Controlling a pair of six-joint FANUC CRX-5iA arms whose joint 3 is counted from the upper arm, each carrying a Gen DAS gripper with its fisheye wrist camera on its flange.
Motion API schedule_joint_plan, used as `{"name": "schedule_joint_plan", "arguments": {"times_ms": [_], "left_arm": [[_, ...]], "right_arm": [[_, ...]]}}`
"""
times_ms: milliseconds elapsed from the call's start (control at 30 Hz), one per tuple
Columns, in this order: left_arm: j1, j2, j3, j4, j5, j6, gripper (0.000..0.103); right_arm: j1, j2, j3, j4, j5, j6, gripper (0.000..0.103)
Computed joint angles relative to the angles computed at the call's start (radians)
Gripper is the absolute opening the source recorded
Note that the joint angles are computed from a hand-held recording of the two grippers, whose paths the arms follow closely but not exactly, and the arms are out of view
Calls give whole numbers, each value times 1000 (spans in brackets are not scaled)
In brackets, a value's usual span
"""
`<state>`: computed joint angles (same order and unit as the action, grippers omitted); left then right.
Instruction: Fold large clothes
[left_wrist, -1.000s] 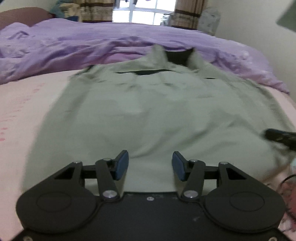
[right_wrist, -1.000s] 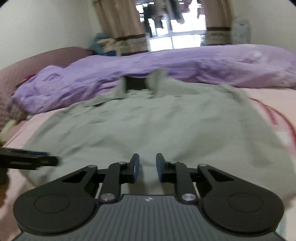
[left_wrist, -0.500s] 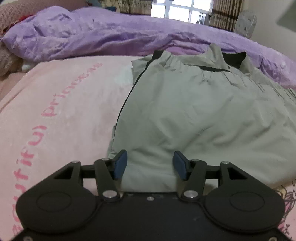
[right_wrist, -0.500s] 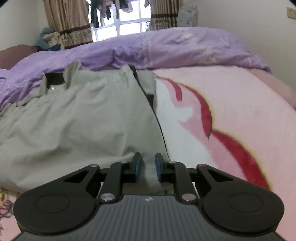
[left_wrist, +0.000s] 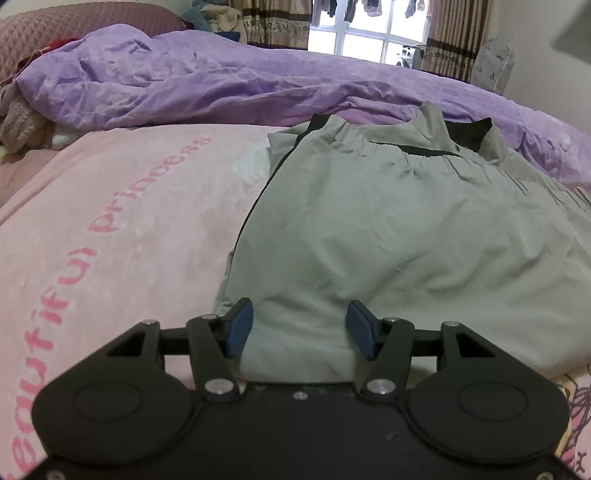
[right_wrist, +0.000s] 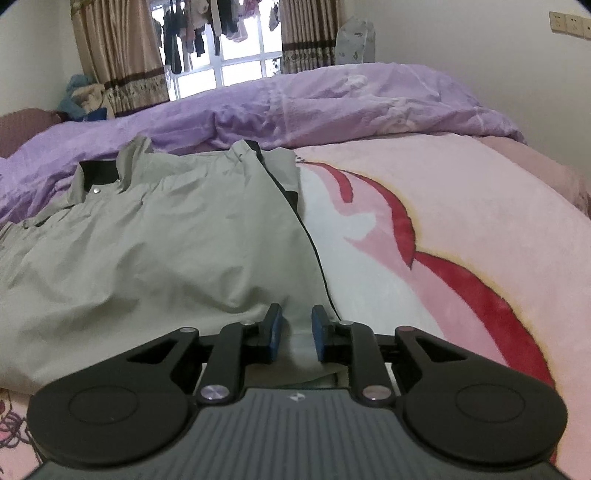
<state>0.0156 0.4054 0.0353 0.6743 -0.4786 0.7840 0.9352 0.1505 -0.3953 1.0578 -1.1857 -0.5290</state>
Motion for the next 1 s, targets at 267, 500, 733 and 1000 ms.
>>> {"name": "schedule_joint_plan", "arguments": {"times_ms": [267, 500, 733, 1000], "left_arm": [[4, 9, 17, 4, -28, -5, 63], [2, 8, 8, 29, -22, -19, 67], [5, 2, -22, 113, -15, -74, 68], [22, -127, -219, 424, -16, -36, 71]], "right_arm": [[47, 78, 123, 125, 3, 61, 25], [20, 192, 258, 217, 198, 118, 25], [16, 293, 351, 119, 203, 185, 25], [22, 317, 366, 99, 187, 231, 25]]}}
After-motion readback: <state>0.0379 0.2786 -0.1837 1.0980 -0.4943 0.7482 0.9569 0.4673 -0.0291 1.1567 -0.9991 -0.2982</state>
